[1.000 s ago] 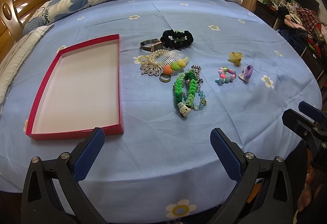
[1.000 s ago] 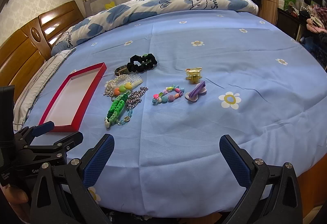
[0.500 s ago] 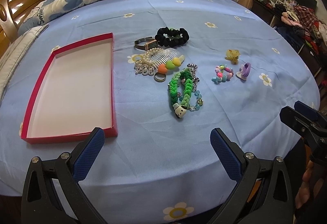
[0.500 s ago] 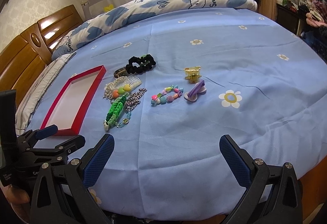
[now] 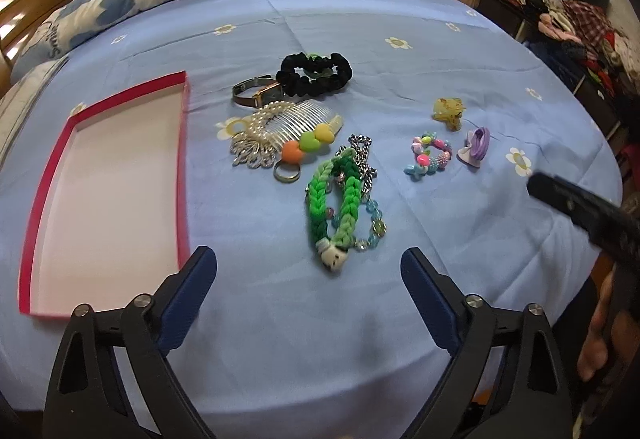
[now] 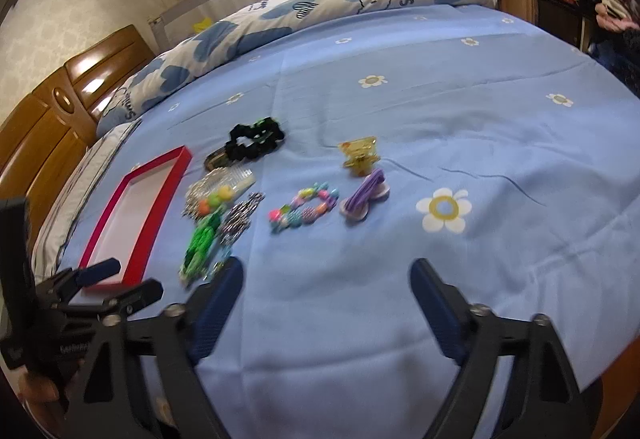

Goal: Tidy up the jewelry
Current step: 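Grasp the green braided bracelet with the left tool while the right tool grasps the purple hair tie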

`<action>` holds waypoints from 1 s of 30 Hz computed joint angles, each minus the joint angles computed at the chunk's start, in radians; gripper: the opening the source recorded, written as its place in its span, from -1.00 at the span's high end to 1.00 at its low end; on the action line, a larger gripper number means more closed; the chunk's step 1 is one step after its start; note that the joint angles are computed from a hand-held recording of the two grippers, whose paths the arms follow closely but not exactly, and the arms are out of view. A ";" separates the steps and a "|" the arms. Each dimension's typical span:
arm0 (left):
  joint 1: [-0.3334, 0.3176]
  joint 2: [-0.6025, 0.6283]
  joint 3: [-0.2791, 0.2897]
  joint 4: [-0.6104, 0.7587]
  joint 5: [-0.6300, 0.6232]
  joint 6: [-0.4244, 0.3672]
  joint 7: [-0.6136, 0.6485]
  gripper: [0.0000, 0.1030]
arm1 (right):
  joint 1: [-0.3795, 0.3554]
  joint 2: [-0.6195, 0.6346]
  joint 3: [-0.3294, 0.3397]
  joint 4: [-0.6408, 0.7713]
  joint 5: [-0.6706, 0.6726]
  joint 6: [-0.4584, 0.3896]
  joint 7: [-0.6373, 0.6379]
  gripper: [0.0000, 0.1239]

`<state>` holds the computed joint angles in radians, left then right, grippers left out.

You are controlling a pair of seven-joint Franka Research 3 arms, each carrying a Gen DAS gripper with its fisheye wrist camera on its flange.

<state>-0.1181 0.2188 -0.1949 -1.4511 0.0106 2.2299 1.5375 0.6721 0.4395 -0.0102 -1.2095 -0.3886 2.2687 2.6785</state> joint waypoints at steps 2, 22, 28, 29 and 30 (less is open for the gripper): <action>-0.001 0.028 -0.001 0.031 -0.002 -0.008 0.003 -0.78 | -0.014 0.029 -0.003 0.035 0.015 -0.002 -0.010 -0.16; 0.023 0.190 -0.028 0.240 -0.082 -0.181 0.070 0.61 | -0.077 0.165 -0.035 0.143 0.218 0.036 -0.080 0.87; 0.059 0.109 -0.027 0.144 -0.160 -0.139 0.092 0.62 | -0.069 0.118 -0.022 0.077 0.213 0.110 -0.066 0.90; 0.066 0.093 -0.025 0.127 -0.175 -0.131 0.097 0.62 | -0.068 0.117 -0.016 0.078 0.218 0.119 -0.070 0.90; 0.068 0.085 -0.024 0.121 -0.182 -0.126 0.099 0.62 | -0.066 0.117 -0.013 0.080 0.220 0.122 -0.075 0.90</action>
